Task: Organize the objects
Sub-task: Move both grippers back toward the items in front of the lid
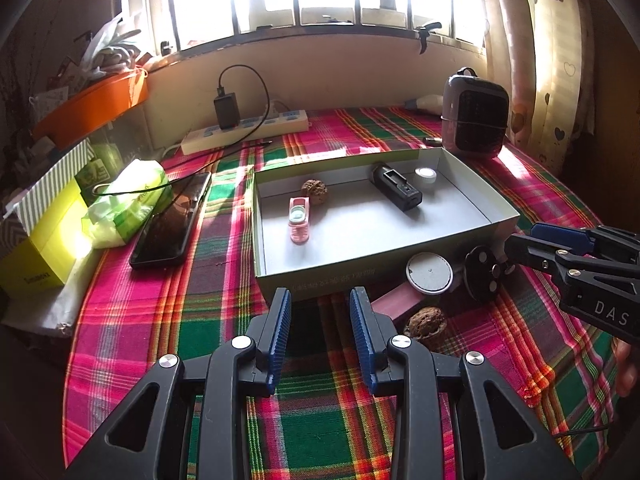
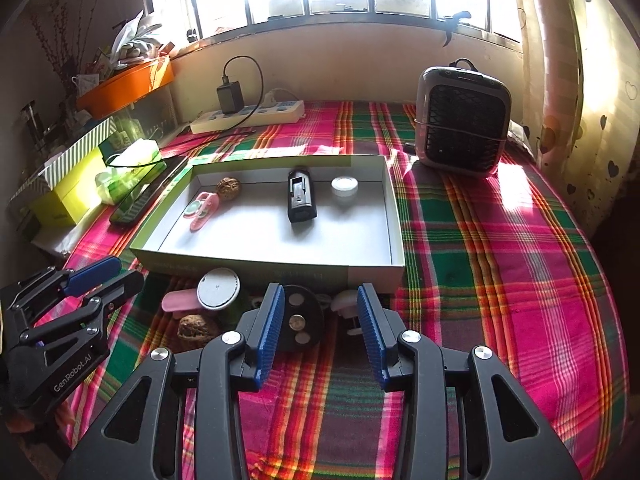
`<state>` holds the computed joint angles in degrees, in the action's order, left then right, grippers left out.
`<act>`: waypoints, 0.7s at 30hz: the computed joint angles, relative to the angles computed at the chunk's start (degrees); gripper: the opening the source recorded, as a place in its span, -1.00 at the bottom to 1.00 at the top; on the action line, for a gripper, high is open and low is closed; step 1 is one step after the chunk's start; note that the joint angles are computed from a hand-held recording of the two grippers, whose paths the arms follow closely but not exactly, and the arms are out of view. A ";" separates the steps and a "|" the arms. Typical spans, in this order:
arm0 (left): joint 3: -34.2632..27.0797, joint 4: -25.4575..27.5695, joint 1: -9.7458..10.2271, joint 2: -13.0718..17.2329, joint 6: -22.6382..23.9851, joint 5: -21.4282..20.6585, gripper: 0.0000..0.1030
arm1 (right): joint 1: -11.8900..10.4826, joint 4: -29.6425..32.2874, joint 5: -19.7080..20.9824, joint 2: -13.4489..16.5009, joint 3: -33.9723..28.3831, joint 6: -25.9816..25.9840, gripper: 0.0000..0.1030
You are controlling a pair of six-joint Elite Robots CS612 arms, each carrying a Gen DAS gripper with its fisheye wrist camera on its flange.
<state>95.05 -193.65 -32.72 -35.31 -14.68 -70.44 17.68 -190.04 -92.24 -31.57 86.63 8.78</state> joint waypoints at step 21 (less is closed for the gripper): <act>0.37 -1.54 1.65 0.94 -0.75 -16.26 -0.32 | -0.70 0.20 0.87 0.26 1.66 0.34 -0.11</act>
<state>95.42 -195.19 -31.07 -34.37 -15.43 -86.71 16.97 -189.83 -91.38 -31.31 88.28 9.13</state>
